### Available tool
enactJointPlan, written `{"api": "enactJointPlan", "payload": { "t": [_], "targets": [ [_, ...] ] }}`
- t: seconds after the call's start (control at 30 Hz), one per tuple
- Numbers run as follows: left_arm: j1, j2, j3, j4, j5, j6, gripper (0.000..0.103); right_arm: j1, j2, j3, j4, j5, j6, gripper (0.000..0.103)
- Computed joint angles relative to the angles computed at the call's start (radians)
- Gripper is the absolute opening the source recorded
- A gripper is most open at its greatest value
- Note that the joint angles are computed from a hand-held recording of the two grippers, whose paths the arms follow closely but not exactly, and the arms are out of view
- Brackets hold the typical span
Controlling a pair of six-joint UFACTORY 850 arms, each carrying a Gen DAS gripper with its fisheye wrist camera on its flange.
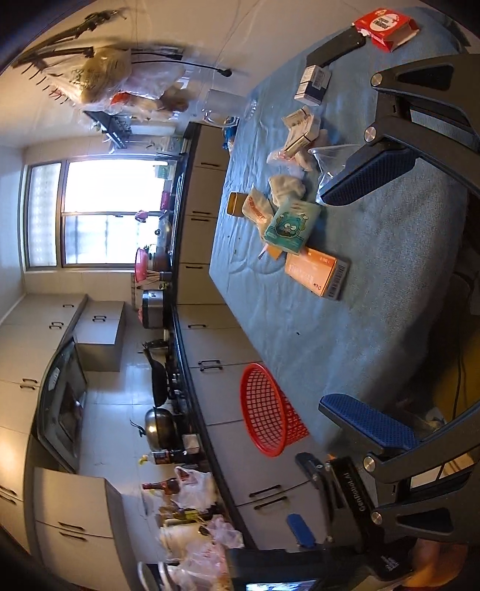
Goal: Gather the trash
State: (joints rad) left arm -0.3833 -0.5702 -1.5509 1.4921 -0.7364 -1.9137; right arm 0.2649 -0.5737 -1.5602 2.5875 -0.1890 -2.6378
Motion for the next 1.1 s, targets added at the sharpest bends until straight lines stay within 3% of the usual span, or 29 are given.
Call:
{"api": "enactJointPlan", "payload": {
  "t": [0.2,0.37,0.73,1.1],
  "targets": [
    [-0.003,-0.002,0.002,-0.005,0.007,0.007,0.103,-0.002,-0.007,-0.010,-0.123,0.015,0.114,0.103],
    [0.001,-0.016,-0.022,-0.025,0.018,0.041,0.103,0.000,-0.006,-0.008,-0.086,0.015,0.073,0.103],
    [0.005,-0.023,-0.025,-0.033,0.026,0.053,0.103,0.005,-0.016,-0.026,-0.199,0.038,0.191,0.103],
    [0.006,-0.026,-0.029,-0.036,0.029,0.062,0.103,0.007,-0.018,-0.031,-0.210,0.058,0.208,0.103]
  ]
}}
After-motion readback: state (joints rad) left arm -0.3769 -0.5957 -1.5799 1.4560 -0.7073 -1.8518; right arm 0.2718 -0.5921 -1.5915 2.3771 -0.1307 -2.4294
